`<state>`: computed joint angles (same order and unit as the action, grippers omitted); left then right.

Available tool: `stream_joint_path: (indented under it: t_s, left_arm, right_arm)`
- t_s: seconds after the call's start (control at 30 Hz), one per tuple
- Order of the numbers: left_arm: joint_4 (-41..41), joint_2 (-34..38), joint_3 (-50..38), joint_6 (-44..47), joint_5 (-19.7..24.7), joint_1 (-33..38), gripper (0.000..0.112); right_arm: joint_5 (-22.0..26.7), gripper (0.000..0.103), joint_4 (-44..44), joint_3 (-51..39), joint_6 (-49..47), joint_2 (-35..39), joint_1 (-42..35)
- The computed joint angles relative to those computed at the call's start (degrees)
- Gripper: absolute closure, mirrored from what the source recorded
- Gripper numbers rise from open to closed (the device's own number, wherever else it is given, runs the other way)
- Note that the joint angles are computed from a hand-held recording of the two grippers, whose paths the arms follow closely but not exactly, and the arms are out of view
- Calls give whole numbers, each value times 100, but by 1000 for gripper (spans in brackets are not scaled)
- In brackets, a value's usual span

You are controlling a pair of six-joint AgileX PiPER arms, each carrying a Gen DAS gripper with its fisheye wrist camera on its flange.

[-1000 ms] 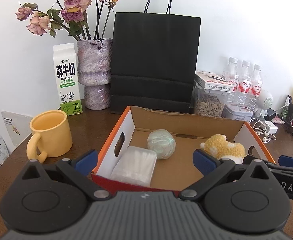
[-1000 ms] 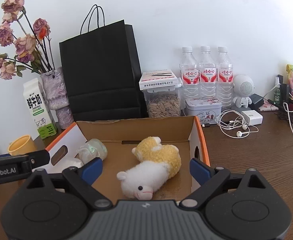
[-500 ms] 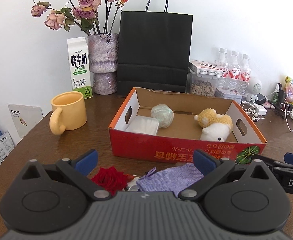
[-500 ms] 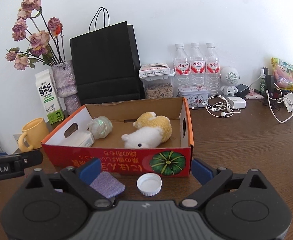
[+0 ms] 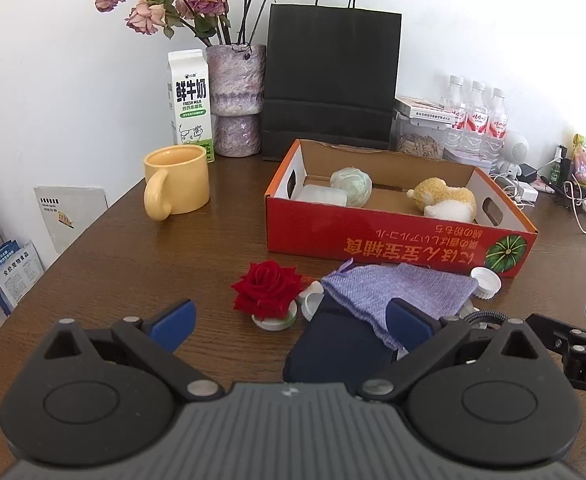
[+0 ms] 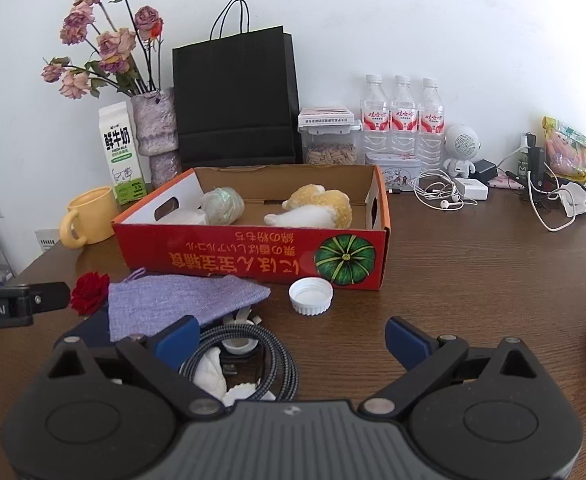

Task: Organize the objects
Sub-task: 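Move the left gripper toward the navy pouch while the right approaches the cable coil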

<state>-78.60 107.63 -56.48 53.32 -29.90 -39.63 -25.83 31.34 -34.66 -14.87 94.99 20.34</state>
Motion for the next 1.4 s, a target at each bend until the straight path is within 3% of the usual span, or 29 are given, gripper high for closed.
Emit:
stream_joint_path:
  t_s: [0.63,0.97,1.2,1.4]
  left_arm:
    - [564,35,376,-537,319,119,9]
    - [837,267,165,-598,726,265,9]
    - [738,483,-150,-378,940,380,9]
    - [788,649,-330,-325,1195,503,9]
  right_arm:
    - [283,3,694,-393,-831,560,468]
    - [463,2,447,-509,-759,712,414]
    - [674,2,772,-873,-1213,909,412]
    - [791,0,477,-1026,-953,1158,341]
